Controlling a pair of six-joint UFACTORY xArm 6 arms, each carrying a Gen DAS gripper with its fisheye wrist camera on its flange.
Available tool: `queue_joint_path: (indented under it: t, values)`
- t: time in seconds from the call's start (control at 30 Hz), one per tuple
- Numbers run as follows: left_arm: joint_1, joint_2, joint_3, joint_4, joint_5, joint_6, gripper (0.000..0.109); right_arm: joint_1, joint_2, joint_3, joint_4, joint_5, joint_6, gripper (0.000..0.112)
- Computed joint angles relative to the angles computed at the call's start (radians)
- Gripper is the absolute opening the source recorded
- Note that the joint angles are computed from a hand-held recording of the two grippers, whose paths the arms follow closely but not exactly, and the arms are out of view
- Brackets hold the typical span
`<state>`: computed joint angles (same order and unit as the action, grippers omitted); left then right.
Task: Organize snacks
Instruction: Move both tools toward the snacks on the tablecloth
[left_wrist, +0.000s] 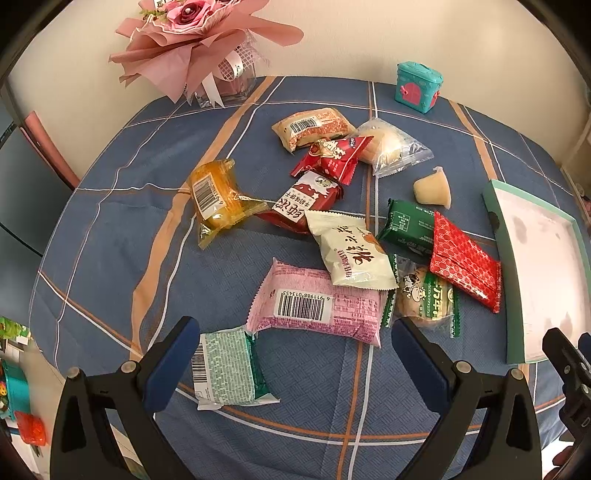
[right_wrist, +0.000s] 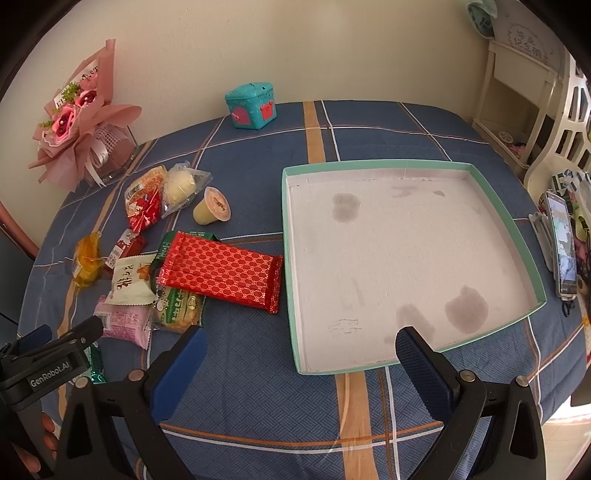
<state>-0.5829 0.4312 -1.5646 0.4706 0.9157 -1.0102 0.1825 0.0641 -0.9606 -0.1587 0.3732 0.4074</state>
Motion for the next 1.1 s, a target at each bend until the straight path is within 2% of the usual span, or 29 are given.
queue_joint_path:
  t: [0.9,1.03,1.1]
  values:
    - [0.005,-0.012,0.037,-0.015,-0.062,-0.018,0.103,0.006,0.004,-0.004,0.002,0.002,0.008,0.103]
    - [0.023,-0.063,0.112,-0.008,-0.142,-0.09,0.103,0.027,0.016,-0.017,0.035,-0.011,-0.008,0.103]
    - [0.04,-0.104,0.166,0.016,-0.172,-0.151,0.103,0.046,0.029,-0.027,0.126,-0.027,-0.074,0.103]
